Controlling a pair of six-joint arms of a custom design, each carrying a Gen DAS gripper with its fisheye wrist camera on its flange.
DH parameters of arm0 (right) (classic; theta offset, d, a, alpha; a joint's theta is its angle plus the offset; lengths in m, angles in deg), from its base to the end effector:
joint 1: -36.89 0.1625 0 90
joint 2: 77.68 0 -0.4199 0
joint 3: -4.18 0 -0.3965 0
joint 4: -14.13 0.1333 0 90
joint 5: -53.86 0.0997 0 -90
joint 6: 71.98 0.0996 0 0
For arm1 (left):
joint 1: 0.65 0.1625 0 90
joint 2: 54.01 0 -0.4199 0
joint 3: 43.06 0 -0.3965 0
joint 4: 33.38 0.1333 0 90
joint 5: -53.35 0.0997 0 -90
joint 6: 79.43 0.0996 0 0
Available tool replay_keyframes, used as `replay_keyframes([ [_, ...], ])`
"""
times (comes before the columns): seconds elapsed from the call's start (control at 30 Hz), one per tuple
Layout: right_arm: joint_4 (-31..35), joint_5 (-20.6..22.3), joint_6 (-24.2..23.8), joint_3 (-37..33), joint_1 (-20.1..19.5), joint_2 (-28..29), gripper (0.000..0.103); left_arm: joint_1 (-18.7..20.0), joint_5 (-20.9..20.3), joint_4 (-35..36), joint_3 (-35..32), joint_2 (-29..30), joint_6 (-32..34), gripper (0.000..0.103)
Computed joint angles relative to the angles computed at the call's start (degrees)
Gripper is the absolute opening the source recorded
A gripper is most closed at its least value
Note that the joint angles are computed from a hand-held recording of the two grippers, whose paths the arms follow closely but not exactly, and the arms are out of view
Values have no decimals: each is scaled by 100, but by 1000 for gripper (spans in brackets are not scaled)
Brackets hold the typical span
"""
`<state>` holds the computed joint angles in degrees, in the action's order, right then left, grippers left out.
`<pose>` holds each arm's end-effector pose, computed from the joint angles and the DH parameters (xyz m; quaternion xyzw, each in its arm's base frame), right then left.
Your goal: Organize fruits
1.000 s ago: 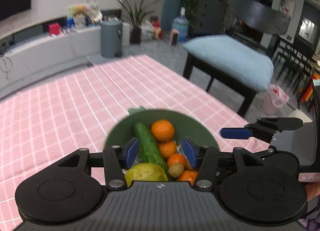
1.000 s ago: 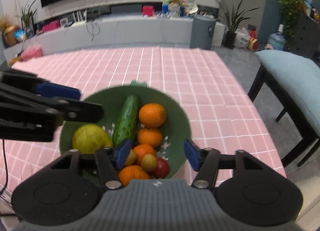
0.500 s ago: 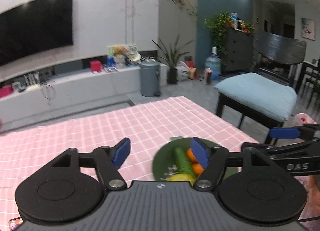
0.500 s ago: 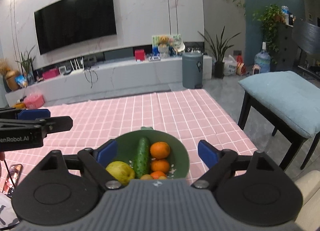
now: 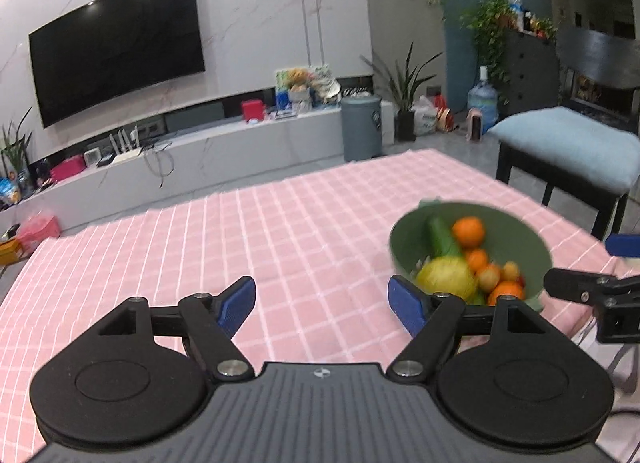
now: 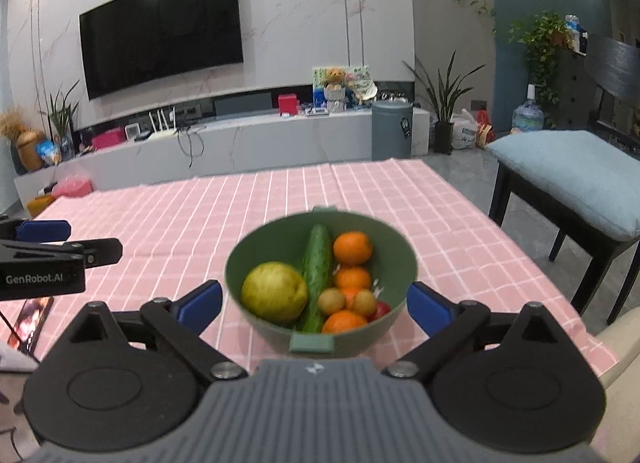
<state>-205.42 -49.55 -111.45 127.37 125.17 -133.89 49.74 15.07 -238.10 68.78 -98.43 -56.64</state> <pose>0.0945 -0.5236 0.1904 0.2172 -0.8227 0.4477 0.2748 -0.1974 -0.5702 0.1217 0.2773 0.7957 -0.4155 0.3424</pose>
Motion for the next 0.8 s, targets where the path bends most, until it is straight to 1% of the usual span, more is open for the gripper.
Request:
replay_keyframes([
  [0.13, -236, -47, -87, 105, -20, 142, 95, 73, 2, 315, 212, -160, -474, 89],
  [0.27, -288, 23, -87, 187, -80, 156, 96, 127, 78, 409, 347, -223, -839, 89],
  [0.37, -309, 107, -66, 221, -122, 158, 99, 180, 46, 570, 462, -315, -1157, 89],
  [0.47, -342, 134, -31, 263, -151, 178, 99, 206, 56, 552, 596, -364, -1289, 89],
  [0.6, -360, 40, -67, 258, -129, 235, 99, 231, 149, 776, 609, -425, -1577, 89],
  [0.8, -383, -45, -90, 227, -111, 280, 99, 185, 303, 711, 690, -425, -1548, 89],
])
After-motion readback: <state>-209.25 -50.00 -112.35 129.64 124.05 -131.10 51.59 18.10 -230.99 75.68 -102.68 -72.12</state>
